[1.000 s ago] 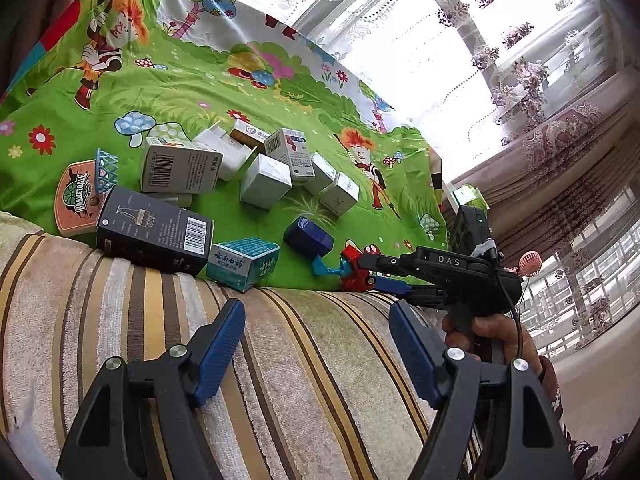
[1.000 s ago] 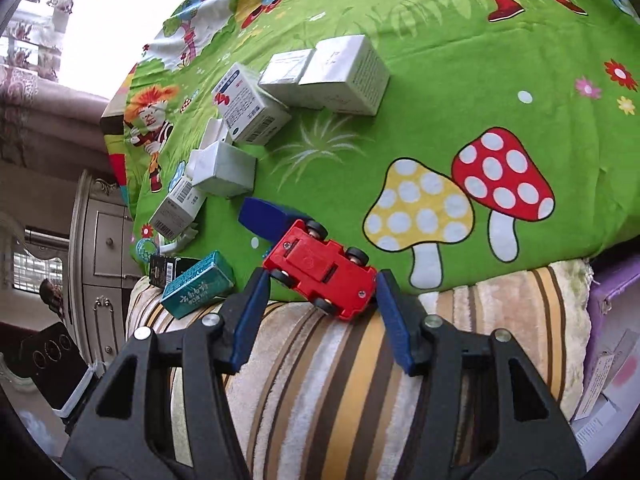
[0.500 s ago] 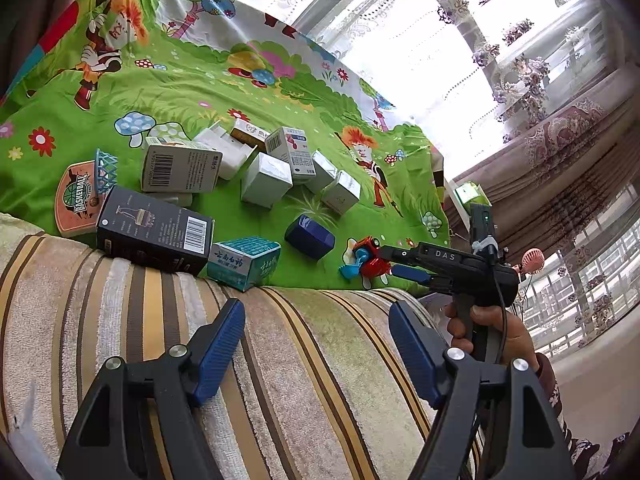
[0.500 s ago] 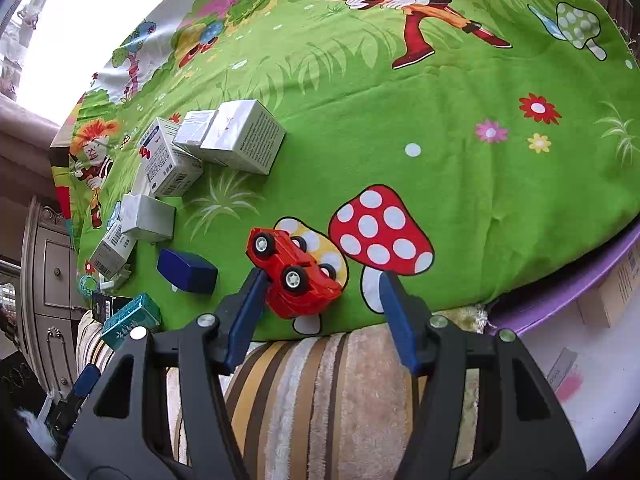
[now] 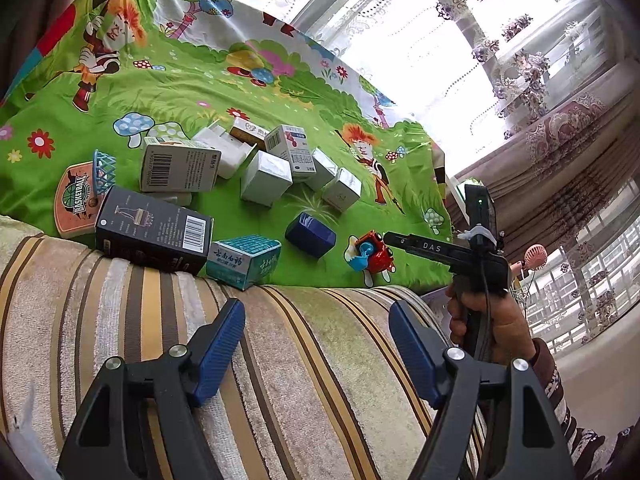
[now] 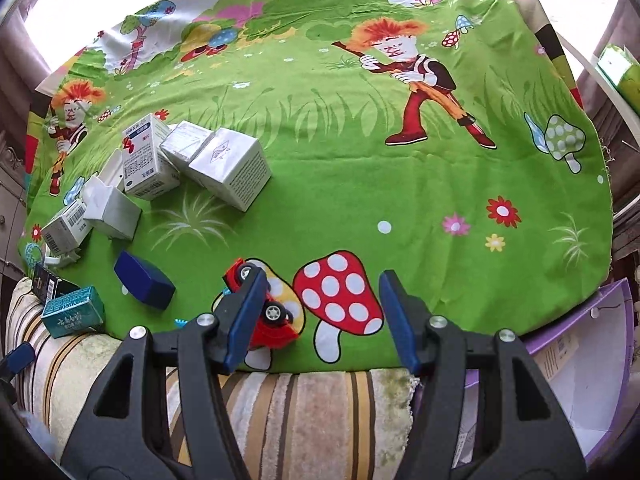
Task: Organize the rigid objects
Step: 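Grasp the red toy car with the right gripper, then grasp the teal box with the left gripper while the right gripper carries the red car to the storage box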
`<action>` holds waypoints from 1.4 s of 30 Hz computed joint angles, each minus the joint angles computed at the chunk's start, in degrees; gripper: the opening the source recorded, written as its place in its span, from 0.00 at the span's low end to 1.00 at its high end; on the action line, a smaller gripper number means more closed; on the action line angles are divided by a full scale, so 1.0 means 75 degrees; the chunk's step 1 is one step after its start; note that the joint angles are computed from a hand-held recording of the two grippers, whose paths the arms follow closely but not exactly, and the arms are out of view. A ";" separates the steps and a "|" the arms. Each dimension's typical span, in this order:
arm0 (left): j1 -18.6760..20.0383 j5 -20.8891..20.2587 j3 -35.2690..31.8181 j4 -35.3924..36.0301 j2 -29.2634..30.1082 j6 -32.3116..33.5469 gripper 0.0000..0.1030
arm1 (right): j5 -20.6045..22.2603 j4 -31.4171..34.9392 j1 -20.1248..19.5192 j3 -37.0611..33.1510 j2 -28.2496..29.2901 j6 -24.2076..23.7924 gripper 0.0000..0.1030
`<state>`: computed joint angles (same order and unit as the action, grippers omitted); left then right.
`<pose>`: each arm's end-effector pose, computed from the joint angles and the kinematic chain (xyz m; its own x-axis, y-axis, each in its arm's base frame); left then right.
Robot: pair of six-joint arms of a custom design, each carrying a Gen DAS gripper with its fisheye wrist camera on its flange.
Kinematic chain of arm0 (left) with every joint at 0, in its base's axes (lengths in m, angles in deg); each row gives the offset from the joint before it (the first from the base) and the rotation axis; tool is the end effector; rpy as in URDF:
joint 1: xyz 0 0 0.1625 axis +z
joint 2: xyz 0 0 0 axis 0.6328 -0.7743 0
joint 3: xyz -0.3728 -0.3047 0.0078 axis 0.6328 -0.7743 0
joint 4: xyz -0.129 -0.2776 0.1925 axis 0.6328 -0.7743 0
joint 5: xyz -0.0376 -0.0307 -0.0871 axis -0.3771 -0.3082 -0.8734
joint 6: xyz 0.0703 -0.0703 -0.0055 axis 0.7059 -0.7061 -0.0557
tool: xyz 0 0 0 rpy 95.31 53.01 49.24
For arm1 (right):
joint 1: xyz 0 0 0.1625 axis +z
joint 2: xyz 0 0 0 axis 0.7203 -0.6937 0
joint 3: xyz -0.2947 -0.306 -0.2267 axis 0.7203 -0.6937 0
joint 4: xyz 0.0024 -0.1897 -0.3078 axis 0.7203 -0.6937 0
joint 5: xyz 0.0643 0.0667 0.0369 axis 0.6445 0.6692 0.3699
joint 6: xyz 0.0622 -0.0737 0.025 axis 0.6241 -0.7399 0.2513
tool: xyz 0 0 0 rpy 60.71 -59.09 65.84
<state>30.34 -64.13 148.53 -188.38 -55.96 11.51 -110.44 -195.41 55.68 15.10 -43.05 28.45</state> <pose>-0.0459 -0.6002 0.2620 -0.9901 -0.0202 -0.1391 0.0709 0.7827 -0.6184 0.2465 -0.8180 0.0402 -0.7068 -0.2899 0.6453 -0.4834 0.8639 -0.1413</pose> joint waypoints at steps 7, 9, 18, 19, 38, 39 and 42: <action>-0.0027 0.0077 -0.0021 0.0044 0.0022 -0.0010 0.73 | 0.0148 0.0065 -0.0211 -0.0211 0.0009 0.0349 0.55; -0.0034 0.0121 -0.0056 0.0101 0.0043 0.0003 0.73 | 0.0585 -0.0264 -0.0185 0.0312 -0.0307 0.0216 0.55; -0.0062 0.0208 -0.0061 0.0138 0.0070 0.0031 0.73 | 0.0583 -0.0688 0.0029 0.0859 -0.0262 -0.1512 0.55; -0.0065 0.0220 -0.0070 0.0155 0.0075 0.0022 0.73 | 0.0541 -0.0757 0.0010 0.0850 -0.0250 -0.1504 0.55; -0.0261 0.2208 -0.1374 0.2236 0.0476 0.0419 0.73 | 0.1072 -0.0876 -0.0338 0.0683 -0.0460 -0.0483 0.72; -0.0204 0.2157 -0.1563 0.2584 0.0539 0.0399 0.73 | 0.1188 -0.0987 -0.0306 0.0894 -0.0556 -0.0595 0.79; -0.0099 0.2029 -0.2009 0.3349 0.0739 0.0375 0.65 | 0.1394 -0.0974 -0.0226 0.1237 -0.0695 -0.0865 0.83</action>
<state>29.59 -48.91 133.47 -163.26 -50.42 14.33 -99.99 -202.71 53.98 24.38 -48.26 21.96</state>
